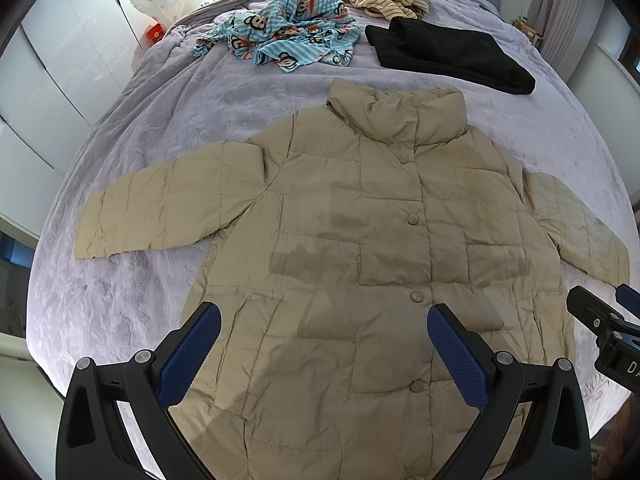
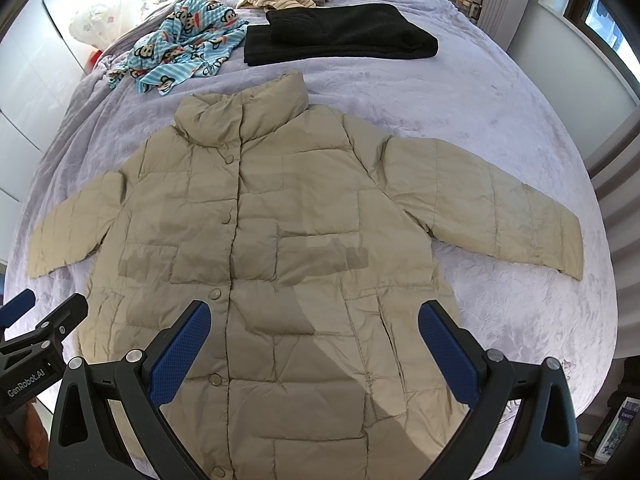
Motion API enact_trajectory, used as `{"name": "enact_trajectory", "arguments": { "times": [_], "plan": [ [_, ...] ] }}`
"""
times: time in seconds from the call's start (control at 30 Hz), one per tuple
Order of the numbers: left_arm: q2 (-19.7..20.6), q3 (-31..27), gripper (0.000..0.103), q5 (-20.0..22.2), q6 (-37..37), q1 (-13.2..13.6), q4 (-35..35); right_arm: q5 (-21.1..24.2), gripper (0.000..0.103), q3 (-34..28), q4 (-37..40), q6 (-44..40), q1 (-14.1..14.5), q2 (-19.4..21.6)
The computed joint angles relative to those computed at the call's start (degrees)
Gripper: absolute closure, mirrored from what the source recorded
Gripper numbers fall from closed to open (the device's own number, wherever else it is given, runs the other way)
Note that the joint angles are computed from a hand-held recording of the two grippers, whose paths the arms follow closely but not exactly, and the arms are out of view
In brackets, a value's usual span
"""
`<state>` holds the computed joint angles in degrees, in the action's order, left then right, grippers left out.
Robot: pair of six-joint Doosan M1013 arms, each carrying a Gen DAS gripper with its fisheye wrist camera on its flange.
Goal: Fold large clothes
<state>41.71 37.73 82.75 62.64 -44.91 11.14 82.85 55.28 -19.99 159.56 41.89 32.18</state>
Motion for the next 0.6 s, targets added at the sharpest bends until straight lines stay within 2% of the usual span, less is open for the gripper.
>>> {"name": "enact_trajectory", "arguments": {
  "times": [0.6],
  "plan": [
    [-0.3, 0.7, 0.000, 0.0, 0.2, -0.1, -0.1, -0.3, 0.000, 0.4, 0.2, -0.1, -0.1, -0.2]
  ]
}}
